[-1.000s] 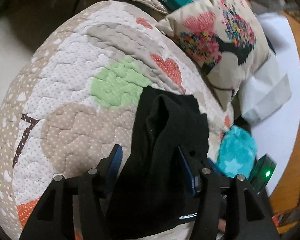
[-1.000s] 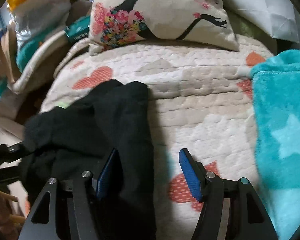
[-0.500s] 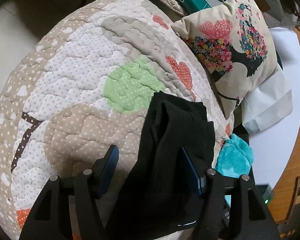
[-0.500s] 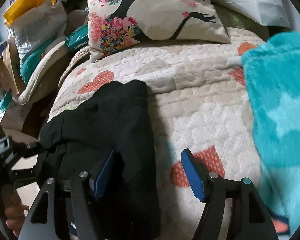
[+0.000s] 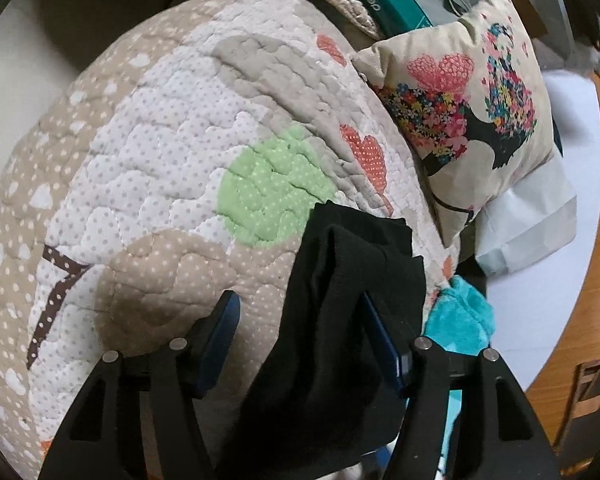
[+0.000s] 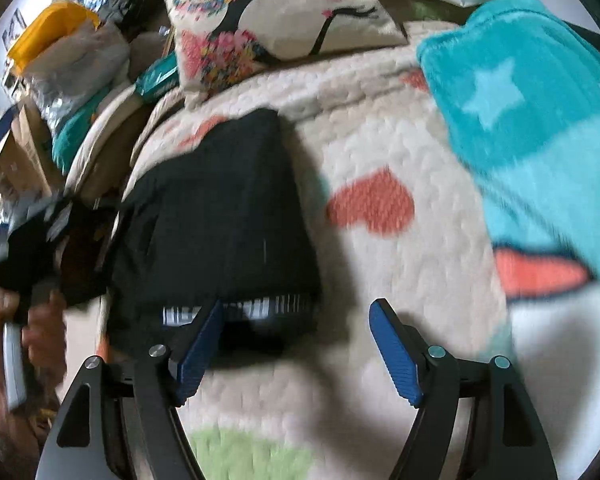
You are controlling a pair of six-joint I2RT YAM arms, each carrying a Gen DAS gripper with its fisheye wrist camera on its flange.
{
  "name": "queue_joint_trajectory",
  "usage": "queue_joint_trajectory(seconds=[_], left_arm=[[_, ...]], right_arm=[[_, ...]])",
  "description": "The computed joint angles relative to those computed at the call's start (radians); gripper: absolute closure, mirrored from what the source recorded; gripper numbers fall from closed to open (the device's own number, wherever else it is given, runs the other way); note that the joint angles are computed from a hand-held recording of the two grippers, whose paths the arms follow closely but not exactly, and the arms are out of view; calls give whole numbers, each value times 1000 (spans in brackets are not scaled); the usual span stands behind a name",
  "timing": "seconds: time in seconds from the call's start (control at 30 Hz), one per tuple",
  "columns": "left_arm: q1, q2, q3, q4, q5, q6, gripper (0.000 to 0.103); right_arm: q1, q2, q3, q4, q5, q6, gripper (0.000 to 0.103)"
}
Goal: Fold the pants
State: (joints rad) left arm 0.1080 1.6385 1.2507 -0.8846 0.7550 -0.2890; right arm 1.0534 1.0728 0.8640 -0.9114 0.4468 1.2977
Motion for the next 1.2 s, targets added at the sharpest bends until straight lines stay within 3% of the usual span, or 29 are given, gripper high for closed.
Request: queue_joint_trajectory(seconds=[0.1,0.2,0.33,0.5,0.57,0.73,0.93,1.07,1.2], left_arm=[[-16,-30,14,-7,-92,20,40],[-13,-66,30,-23,-267,39,31],[40,-64,34,-43,-441,69,31],[96,-177,-41,-37,-475,128,31],[93,-279,-91,-28,-468,165,31],[18,-597,-254,25,-565,206,31],[-36,-781,-285,-29,-579,161,31],[-44,-943,-287,-63,-618,201,30],[-26,-1113,-306,-36,-663,244,9]], right_arm=[[108,19,2,-55,21,93,24],[171,24,3,-86,41,158,24],[203,29,13,-111,63,187,24],[239,56,47,-131,99,187,24],[254,66,62,-139,116,187,24],[300,58,77,-186,156,241,23],[366,83,122,-292,191,345,23],[412,143,205,-374,203,417,23],[424,140,271,-334,239,435,22]])
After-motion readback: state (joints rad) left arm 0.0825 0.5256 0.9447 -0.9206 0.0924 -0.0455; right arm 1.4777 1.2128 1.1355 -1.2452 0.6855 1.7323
